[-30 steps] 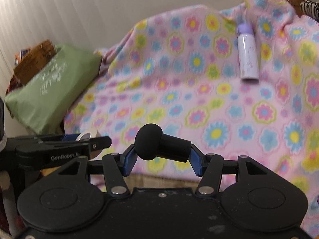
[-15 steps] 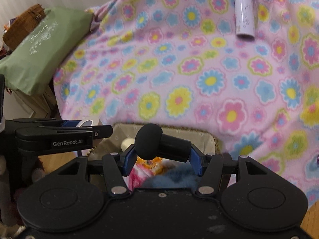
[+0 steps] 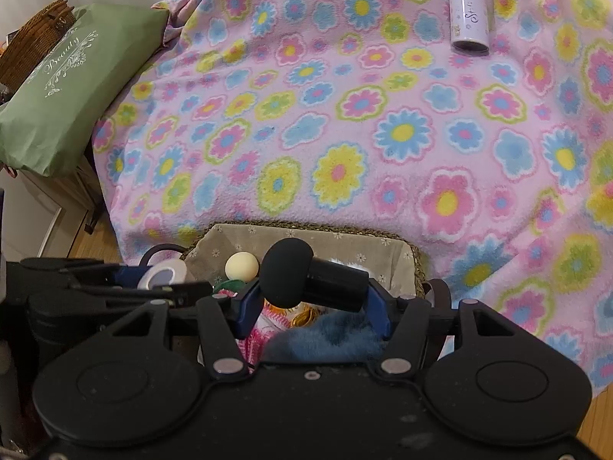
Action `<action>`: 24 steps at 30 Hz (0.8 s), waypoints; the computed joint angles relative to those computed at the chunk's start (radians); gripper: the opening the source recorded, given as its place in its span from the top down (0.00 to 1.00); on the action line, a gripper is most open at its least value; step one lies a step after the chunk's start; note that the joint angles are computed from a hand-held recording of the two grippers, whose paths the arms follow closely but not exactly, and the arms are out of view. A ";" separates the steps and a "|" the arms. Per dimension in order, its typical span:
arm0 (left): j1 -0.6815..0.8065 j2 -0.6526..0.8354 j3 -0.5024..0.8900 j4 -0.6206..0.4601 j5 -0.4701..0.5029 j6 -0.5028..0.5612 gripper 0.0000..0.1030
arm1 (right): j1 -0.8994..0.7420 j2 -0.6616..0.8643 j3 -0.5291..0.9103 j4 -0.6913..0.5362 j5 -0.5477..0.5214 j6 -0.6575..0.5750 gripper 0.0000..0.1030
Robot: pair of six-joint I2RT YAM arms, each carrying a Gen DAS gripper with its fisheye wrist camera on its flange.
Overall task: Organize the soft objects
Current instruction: 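Open the left tool to drop the tape roll while the right tool releases the brush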
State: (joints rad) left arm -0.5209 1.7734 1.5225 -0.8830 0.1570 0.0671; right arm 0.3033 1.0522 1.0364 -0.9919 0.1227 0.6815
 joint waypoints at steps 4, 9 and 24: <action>-0.003 0.004 -0.002 -0.006 -0.011 0.006 0.52 | -0.003 -0.005 -0.006 0.007 -0.006 -0.003 0.43; -0.001 0.000 -0.005 -0.002 -0.004 0.006 0.47 | 0.000 -0.006 -0.010 0.014 -0.003 -0.003 0.39; -0.016 -0.049 -0.044 0.026 -0.048 -0.022 0.46 | 0.075 -0.032 -0.005 -0.041 0.136 0.051 0.35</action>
